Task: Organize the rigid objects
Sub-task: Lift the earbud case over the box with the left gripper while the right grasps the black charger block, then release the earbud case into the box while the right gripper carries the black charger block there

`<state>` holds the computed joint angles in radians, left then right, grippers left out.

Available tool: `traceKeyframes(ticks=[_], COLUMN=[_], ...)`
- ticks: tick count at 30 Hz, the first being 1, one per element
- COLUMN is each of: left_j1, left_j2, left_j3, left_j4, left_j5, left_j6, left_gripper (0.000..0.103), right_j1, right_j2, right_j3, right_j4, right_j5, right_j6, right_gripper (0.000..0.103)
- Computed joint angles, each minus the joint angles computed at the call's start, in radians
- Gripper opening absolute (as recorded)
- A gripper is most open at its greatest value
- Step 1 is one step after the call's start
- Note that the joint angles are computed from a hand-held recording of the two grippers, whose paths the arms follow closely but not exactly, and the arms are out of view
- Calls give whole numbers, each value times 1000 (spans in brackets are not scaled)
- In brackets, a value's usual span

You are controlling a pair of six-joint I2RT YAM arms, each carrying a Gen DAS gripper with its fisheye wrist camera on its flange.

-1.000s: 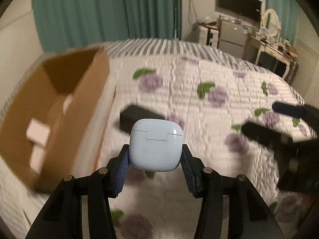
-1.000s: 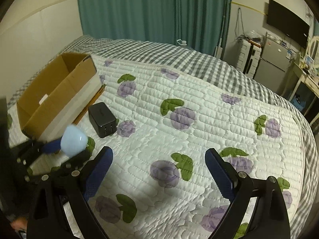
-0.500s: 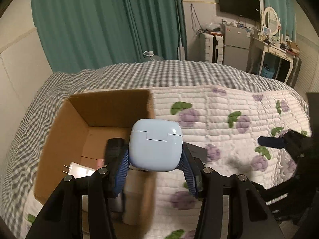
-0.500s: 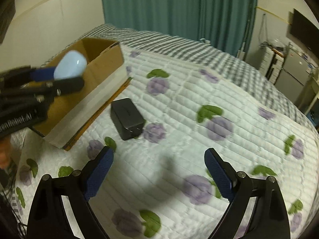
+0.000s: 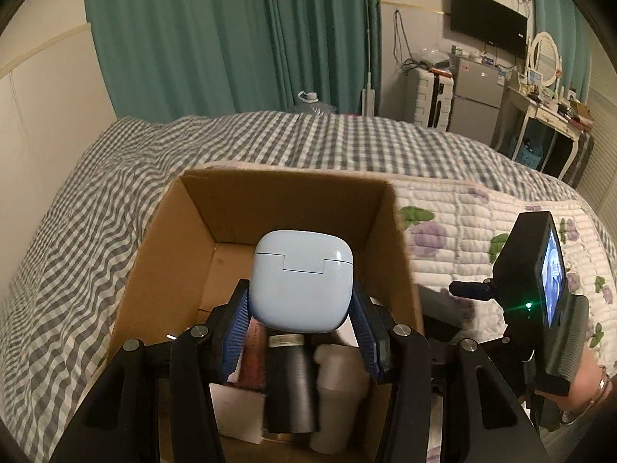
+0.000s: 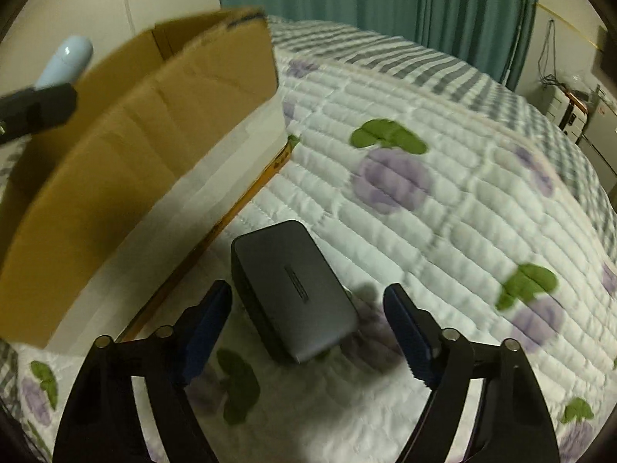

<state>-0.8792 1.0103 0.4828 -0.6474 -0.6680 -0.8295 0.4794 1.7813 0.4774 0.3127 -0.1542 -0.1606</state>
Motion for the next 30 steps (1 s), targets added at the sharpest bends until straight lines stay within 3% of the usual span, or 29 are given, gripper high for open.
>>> traceKeyframes(ticks=[5,10,15,19,22,25,30], left_j1=[88,107,105,82,71,44,18], left_j2=[-37,-64,-136,-229,-306,-373,-486], left_j3=[-63,-95,-110,-101,-86,-57,1], left_j4=[75,99,67,-16,-87,-160,-283], left_j5=[68,106,129,124,124,110,95], left_j6=[81,104,124,133,147,154,178], left_gripper=[50,50,50,50,50,50,50], right_j1=[27,46,103,157,234,298,426], right_j2=[36,-62,-236,-417,-609,-770,-880], right_j3=[13,-65,-154,-207,-221,-183,-56], right_j4=[15,19,-68,-190,-357,-545,-781], right_j5=[1,57,188,287,377,459,602], right_j6=[18,67,141,215,316,401,506], right_gripper=[64,46,43,43,43,43,43])
